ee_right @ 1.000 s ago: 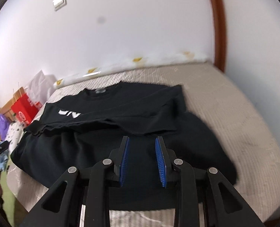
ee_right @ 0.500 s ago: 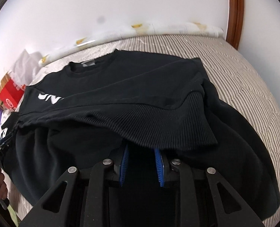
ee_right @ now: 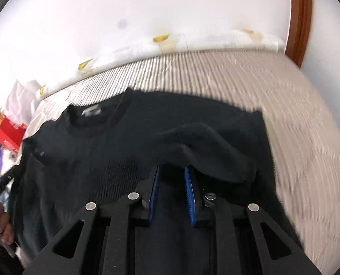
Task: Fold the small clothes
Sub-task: 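Fold the held edge over toward the collar with both grippers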
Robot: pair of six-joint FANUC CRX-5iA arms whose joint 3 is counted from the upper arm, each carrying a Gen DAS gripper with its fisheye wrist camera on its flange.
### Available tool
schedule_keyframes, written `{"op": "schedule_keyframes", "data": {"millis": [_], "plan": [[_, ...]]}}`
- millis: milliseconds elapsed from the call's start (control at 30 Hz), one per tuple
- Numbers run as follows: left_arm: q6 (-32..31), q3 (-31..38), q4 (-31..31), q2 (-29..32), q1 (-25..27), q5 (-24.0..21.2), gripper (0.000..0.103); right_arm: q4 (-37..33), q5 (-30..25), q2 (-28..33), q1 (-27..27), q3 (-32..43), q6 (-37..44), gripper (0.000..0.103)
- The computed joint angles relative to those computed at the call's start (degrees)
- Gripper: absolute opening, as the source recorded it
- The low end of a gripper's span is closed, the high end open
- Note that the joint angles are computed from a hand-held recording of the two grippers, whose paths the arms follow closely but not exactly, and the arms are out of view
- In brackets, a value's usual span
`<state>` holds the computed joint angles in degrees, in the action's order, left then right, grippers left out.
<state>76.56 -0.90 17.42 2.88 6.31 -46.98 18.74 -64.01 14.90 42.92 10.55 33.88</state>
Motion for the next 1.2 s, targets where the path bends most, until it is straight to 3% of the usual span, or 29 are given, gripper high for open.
{"op": "schedule_keyframes", "data": {"millis": [167,233,333,467,533,600,667,767,800,833,1100,1200], "plan": [[-5.50,0.61,4.94,1.70,1.30,0.01,0.057,3.40,1.86,0.28,-1.72,-0.11,-0.19,0.028],[-6.05,1.19,3.73,2.33,0.86,0.08,0.057,4.79,2.44,-0.65,-2.03,-1.63,-0.40,0.043],[-5.39,2.17,1.24,3.28,0.29,-0.15,0.057,6.74,2.94,-2.32,-2.21,-4.70,-0.82,0.049],[-5.87,3.33,0.70,4.97,-0.16,-1.61,0.041,5.58,2.23,-3.49,-2.89,-6.35,1.07,0.050],[-4.08,4.42,-1.45,5.75,-0.74,-2.08,0.037,3.51,2.44,-3.64,-3.51,-6.60,2.43,0.050],[-2.15,5.27,-3.04,6.14,-1.02,-2.50,0.028,2.36,2.78,-3.41,-3.84,-6.60,3.40,0.050],[-1.99,5.06,-2.39,6.04,-0.60,-2.31,0.018,2.07,3.61,-3.05,-3.76,-6.35,4.92,0.049],[-3.92,3.16,1.29,4.98,0.65,-2.10,0.008,3.27,1.93,-1.20,-3.06,-4.62,6.75,0.036],[-4.55,2.22,2.16,4.27,0.89,-1.52,0.007,4.56,1.15,-0.67,-2.48,-4.30,7.15,0.025],[-4.88,1.37,2.50,3.57,1.07,-0.67,0.007,5.29,1.20,-0.73,-2.08,-4.48,7.63,0.021],[-14.30,-6.24,15.11,-1.96,3.45,5.43,0.007,13.61,9.57,-8.28,-0.91,-11.90,0.69,0.019],[-13.08,-5.15,13.98,-2.01,3.16,7.00,0.007,14.84,11.22,-9.08,-1.40,-12.06,-1.50,0.019]]}}
